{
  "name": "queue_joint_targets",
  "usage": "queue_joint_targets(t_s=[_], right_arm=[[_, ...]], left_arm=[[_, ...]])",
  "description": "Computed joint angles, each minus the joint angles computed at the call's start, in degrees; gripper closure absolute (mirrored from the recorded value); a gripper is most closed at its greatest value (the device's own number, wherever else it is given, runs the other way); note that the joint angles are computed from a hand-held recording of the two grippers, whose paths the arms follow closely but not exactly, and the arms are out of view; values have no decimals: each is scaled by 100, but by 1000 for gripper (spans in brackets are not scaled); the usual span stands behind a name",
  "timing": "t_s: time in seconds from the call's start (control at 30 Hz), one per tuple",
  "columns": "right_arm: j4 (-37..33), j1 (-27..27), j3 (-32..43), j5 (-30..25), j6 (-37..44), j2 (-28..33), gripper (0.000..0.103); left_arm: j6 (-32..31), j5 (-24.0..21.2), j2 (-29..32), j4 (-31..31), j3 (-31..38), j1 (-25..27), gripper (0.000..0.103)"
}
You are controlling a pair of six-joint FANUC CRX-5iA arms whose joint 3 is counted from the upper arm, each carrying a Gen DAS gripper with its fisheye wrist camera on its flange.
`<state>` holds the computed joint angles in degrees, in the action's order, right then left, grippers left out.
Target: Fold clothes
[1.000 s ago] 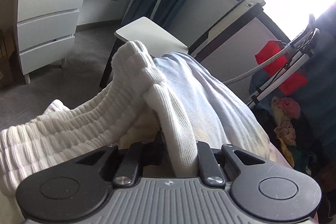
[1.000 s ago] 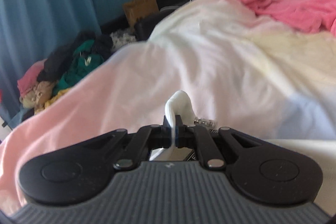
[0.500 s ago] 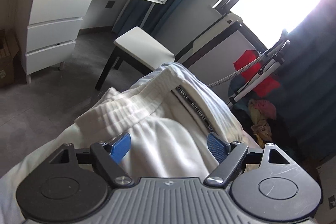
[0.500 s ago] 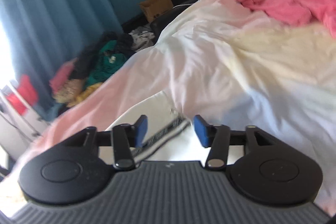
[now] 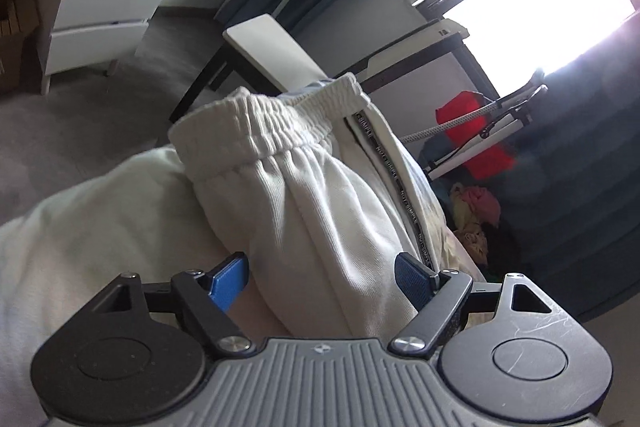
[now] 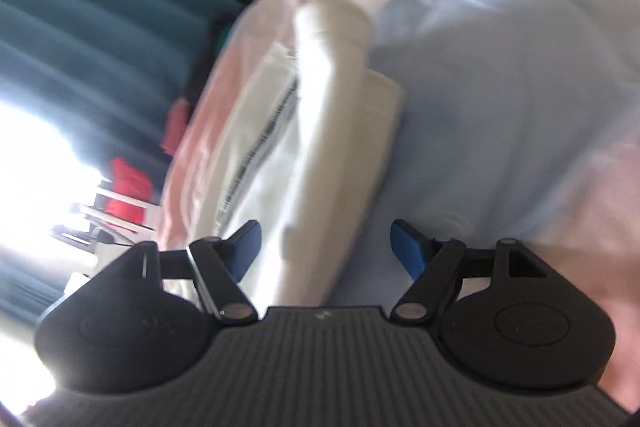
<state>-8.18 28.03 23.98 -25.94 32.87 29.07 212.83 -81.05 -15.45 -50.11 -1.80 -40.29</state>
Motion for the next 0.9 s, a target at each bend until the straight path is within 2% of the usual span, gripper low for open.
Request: queue_joint_targets(t_s=[0.13, 0.23, 0.27, 0.3, 0.33, 0.37, 0.4, 0.5, 0.67, 0.83, 0.9], right_arm=[[1111, 79, 66, 477, -1031, 417, 37], [2221, 77, 72, 749, -2199, 708, 60], [2339, 75, 229, 610, -2338, 822, 72], [2195, 53, 388, 528, -2242, 900, 79], [2060, 31, 536, 451, -2133, 969, 81], [1938, 11, 633, 396, -1928, 989, 85], [1844, -6, 716, 343, -1733, 1002, 87], [1678, -50, 708, 315, -1150, 872, 90], [1223, -142, 510, 268, -396, 427, 91], [1338, -253, -425, 347, -512, -399, 91], [846, -391, -803, 268, -149, -778, 91]], left_arm=[[159, 185, 227, 211, -83, 512, 22], [673, 4, 317, -81, -66, 465, 32], [862, -75, 334, -144, -58, 458, 41], [994, -139, 325, -120, -51, 486, 54], [1038, -222, 321, -110, -21, 487, 63], [1020, -331, 322, -120, 28, 470, 78], [825, -488, 329, -171, 125, 413, 86], [416, -817, 208, -322, 332, 217, 93], [53, -1568, 108, -609, 857, -448, 93], [483, -2628, 191, -975, 1317, -1923, 93], [827, -3030, 242, -887, 1398, -2498, 93]])
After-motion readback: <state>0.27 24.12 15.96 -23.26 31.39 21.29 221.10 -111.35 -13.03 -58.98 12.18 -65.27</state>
